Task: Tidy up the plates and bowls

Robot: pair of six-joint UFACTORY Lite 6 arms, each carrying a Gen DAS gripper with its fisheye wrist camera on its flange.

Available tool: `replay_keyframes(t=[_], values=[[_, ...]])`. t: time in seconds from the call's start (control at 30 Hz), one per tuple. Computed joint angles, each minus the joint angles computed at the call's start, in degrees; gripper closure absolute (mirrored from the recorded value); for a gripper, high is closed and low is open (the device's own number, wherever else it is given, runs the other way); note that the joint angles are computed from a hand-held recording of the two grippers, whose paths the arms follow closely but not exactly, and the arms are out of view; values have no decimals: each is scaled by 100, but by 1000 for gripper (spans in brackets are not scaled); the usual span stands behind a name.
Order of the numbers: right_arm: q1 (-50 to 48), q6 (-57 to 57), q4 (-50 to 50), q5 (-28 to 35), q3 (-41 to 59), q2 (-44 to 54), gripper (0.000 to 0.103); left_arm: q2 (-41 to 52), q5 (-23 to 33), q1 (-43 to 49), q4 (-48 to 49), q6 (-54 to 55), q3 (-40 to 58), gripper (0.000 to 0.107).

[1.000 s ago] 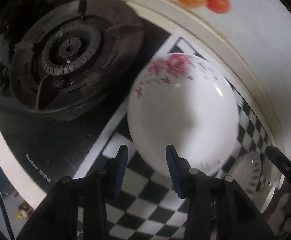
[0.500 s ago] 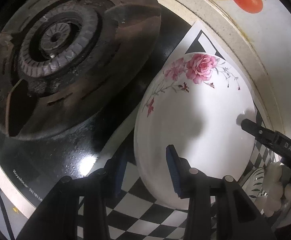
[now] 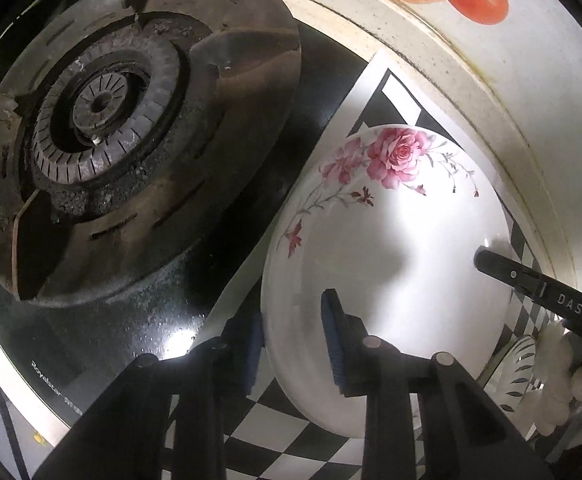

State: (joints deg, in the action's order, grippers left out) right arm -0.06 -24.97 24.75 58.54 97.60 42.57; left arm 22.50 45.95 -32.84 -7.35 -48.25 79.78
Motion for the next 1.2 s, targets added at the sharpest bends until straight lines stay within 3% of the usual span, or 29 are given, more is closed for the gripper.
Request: replay_keyframes(t=[0.57, 1.2], values=[[-658, -675, 376, 48, -1396, -1439, 90, -397, 150, -279, 332, -210, 17, 82], [-2431, -1799, 635, 1078, -3074, -3648, 91, -1296, 942, -1518, 1030, -1020, 221, 82]])
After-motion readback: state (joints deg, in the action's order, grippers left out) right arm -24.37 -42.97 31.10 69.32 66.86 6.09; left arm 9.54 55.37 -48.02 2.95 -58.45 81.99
